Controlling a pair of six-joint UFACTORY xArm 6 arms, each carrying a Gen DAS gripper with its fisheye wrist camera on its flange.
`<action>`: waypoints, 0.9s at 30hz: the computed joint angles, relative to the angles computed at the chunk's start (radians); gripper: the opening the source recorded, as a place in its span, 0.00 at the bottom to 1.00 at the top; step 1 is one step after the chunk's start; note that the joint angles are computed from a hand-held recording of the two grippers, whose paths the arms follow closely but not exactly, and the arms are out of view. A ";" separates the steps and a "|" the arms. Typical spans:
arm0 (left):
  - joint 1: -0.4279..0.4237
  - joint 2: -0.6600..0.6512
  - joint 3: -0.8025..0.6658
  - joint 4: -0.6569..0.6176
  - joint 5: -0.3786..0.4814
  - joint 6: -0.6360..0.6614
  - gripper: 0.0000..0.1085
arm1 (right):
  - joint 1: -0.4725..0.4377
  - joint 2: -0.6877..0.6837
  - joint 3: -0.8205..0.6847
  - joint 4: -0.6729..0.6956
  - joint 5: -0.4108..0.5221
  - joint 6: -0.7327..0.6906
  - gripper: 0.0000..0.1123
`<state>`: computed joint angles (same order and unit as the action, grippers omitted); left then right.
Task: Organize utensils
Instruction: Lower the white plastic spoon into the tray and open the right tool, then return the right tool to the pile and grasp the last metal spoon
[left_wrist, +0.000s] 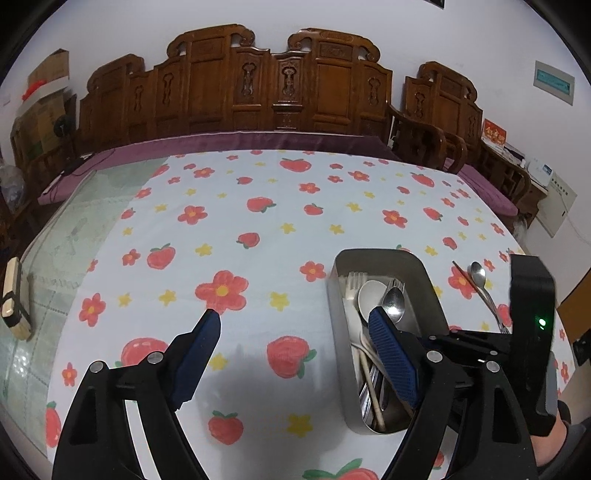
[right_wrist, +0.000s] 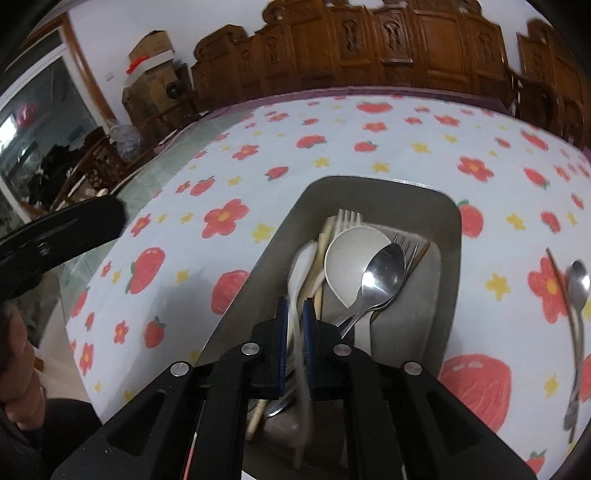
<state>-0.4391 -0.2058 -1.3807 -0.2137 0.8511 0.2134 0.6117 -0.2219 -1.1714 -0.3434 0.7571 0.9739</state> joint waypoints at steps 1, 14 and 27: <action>-0.002 0.001 0.001 0.006 0.000 -0.003 0.73 | 0.000 -0.004 0.004 0.003 -0.003 -0.006 0.10; -0.090 -0.011 0.043 0.045 -0.041 -0.054 0.73 | -0.004 -0.310 0.173 -0.127 0.149 -0.052 0.10; -0.218 -0.028 0.096 0.060 -0.103 -0.129 0.73 | -0.184 -0.612 0.382 -0.117 0.348 -0.117 0.18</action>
